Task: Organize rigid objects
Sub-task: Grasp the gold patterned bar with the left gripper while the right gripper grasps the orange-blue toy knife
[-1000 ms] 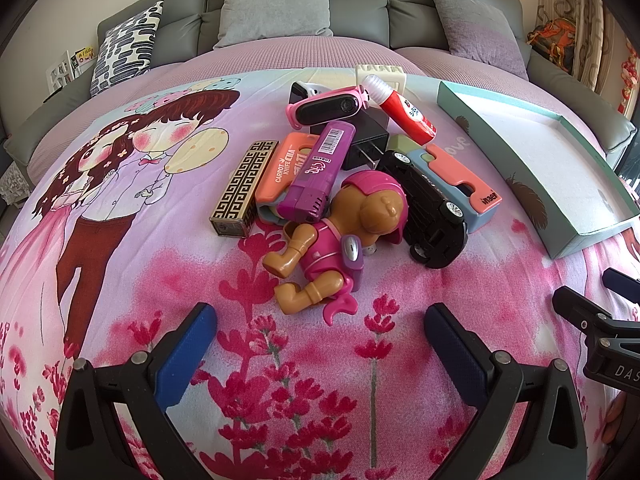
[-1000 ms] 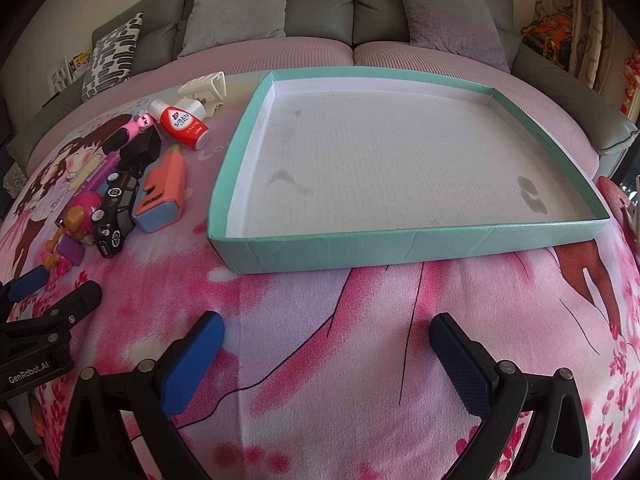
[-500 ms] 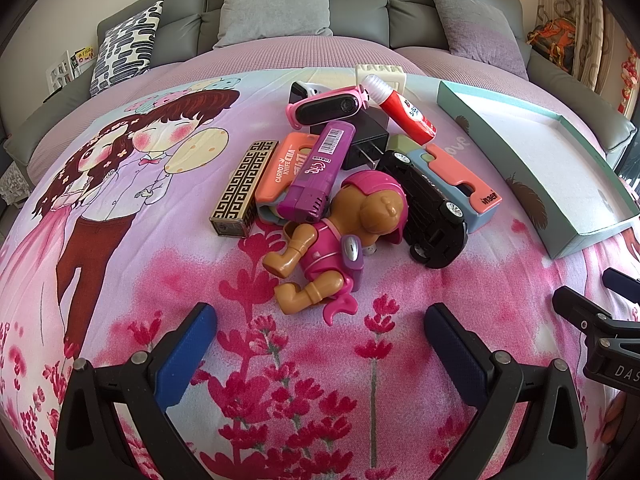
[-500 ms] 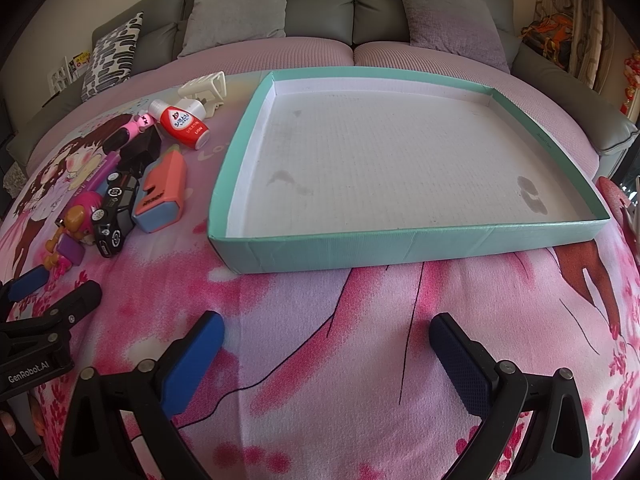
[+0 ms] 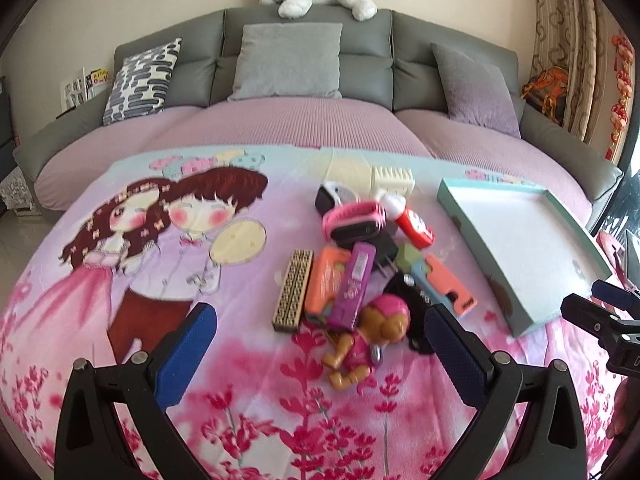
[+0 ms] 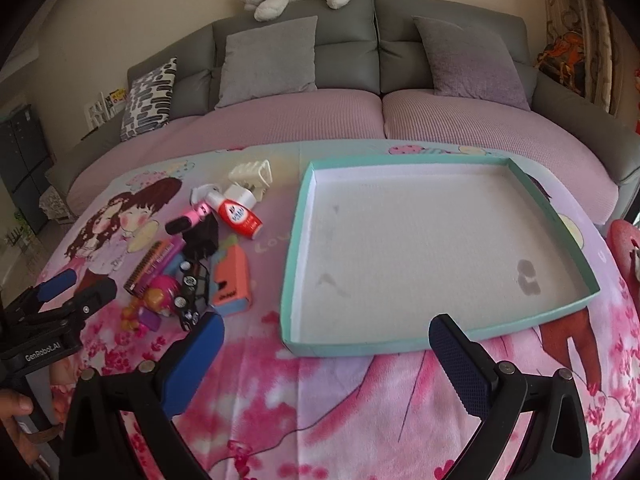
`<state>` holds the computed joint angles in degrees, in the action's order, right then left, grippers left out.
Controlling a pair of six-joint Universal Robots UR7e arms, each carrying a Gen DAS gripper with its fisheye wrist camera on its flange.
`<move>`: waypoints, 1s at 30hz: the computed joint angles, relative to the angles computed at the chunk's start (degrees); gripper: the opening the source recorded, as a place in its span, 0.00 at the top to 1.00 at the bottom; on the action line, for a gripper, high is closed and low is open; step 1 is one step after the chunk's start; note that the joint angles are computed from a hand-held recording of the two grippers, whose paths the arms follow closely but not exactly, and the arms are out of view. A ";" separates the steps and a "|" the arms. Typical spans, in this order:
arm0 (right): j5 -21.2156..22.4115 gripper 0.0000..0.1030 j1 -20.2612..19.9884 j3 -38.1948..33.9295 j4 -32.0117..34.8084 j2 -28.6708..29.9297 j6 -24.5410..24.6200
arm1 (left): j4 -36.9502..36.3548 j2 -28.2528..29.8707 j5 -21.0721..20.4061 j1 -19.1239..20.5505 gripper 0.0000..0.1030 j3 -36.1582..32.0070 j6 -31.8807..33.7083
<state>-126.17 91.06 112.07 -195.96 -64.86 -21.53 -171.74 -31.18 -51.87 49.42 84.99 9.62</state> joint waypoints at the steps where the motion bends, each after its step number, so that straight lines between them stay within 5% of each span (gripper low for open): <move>1: 0.68 0.00 0.49 -1.06 1.32 -0.09 0.09 | -0.99 0.17 -0.30 -0.10 0.00 -1.00 1.29; 5: 0.46 0.00 2.63 -6.16 4.43 1.23 -0.93 | 0.54 1.04 -1.20 -0.12 0.00 -6.59 0.60; 10: -0.39 0.00 3.99 -10.68 8.01 3.57 0.80 | 5.95 2.59 2.58 -0.75 0.00 -12.20 -3.00; 15: -0.77 0.00 3.94 -12.43 12.52 5.22 3.99 | 17.77 2.82 1.79 0.62 0.00 -15.72 -15.20; 22: -3.84 0.15 3.94 -15.84 15.65 9.19 2.58 | 28.46 4.71 6.71 1.65 0.00 -19.08 -23.64; 30: -0.39 0.26 1.51 -19.12 25.47 10.49 8.83 | 35.98 7.69 6.80 3.92 0.00 -24.77 -31.77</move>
